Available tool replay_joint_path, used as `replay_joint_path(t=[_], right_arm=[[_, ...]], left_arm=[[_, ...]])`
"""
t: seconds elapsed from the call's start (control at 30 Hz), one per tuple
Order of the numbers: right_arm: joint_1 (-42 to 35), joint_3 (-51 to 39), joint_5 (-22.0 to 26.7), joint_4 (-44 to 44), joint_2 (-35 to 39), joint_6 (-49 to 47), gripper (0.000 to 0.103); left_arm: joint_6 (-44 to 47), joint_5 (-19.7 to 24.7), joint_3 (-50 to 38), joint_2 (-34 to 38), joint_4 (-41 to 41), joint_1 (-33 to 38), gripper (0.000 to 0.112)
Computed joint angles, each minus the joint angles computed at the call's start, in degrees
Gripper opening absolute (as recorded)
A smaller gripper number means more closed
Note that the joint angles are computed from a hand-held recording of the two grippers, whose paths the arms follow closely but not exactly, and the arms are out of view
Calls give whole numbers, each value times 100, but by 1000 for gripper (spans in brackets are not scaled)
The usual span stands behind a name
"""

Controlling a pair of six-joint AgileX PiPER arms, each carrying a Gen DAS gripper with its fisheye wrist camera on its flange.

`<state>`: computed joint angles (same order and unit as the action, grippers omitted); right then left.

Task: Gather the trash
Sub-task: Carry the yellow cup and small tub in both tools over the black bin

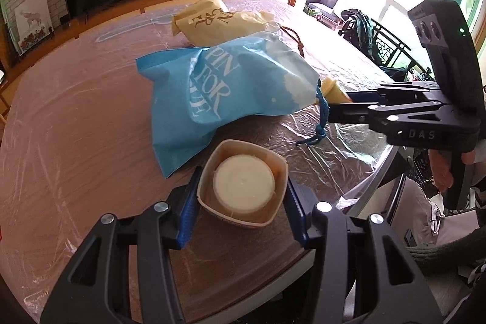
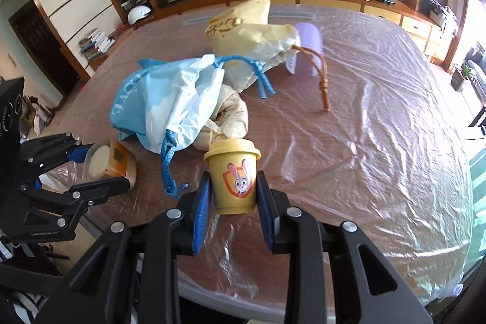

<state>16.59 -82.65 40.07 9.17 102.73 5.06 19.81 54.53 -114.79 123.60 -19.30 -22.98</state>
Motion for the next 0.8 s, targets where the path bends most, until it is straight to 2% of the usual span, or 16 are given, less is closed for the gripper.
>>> replay_joint_path(t=[0.47,0.8], right_arm=[[51,894,-89,740,-1020,-459,29],[490,1346,-18,736,-1455,-402,29]], left_arm=[[-53,-337,1016,-882,-77,-29,50],[31,-569,2028,-1561,-180,-90,50]])
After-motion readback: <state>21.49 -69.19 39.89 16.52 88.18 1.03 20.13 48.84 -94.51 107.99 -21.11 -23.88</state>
